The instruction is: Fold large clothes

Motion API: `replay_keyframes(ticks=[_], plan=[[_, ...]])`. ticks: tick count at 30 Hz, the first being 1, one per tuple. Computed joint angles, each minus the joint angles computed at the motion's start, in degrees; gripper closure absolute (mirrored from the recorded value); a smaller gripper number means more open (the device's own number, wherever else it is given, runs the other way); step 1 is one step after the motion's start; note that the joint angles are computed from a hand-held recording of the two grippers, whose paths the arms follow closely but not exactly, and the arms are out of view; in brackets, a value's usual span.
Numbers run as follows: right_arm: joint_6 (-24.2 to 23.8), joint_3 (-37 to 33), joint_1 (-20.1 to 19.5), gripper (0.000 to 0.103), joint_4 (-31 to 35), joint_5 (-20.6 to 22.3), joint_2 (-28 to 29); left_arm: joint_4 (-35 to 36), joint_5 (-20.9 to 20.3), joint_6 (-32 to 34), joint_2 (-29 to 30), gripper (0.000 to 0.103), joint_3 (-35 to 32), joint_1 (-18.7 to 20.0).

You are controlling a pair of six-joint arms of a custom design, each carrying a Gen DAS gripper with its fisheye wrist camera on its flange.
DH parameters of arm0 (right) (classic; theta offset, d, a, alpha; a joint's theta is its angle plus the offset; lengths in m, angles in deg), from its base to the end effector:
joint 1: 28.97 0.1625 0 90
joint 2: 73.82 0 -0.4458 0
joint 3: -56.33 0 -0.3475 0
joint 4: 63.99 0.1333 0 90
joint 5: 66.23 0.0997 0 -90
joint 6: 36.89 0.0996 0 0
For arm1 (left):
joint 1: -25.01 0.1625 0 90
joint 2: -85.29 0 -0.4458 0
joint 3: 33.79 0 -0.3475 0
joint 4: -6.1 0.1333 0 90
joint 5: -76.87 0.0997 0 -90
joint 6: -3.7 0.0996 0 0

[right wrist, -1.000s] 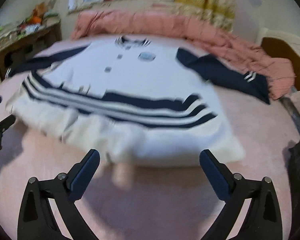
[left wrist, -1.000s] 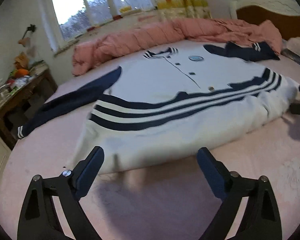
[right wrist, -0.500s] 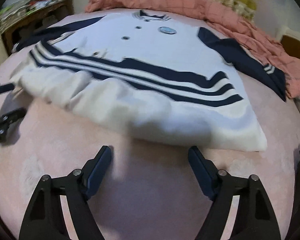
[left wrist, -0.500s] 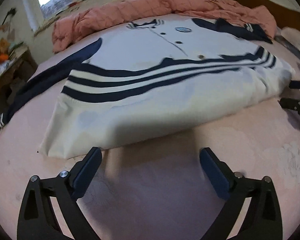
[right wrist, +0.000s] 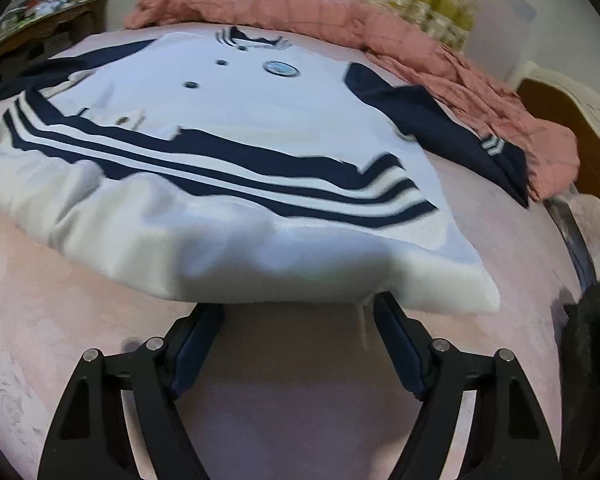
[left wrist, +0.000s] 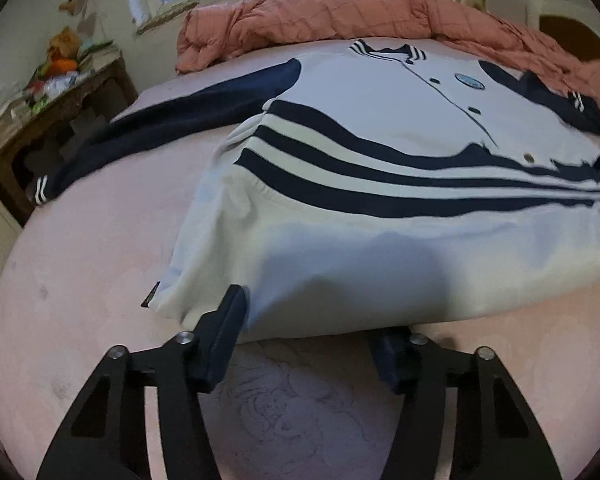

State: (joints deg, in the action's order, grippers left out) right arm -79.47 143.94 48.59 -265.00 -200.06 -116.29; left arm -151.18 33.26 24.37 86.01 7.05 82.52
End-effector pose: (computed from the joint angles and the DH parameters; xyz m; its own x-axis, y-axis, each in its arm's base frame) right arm -0.0837 -0.6782 0.2788 -0.4781 0.2988 0.8260 -0.3197 0.8167 -0.4804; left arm -0.2701 -0.8066 -0.0923 -0.5314 0.3669 -0.7635 0.7177 0.6738 -0.1758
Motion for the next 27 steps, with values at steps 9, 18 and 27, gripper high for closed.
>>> replay_keyframes(ticks=[9,18,27], plan=[[8.4,3.5,-4.7,0.045,2.1,5.8,-6.5,-4.0,0.4,4.1,0.8,0.068,-0.2,-0.6],[-0.3,3.0,-3.5,0.064,-2.5,5.7,-4.0,1.0,2.7,2.2,2.5,0.043,-4.1,-0.4],[9.7,6.5,-5.9,0.098,-0.6,13.9,-8.6,-6.5,-3.5,3.5,-0.5,0.072,1.5,0.0]])
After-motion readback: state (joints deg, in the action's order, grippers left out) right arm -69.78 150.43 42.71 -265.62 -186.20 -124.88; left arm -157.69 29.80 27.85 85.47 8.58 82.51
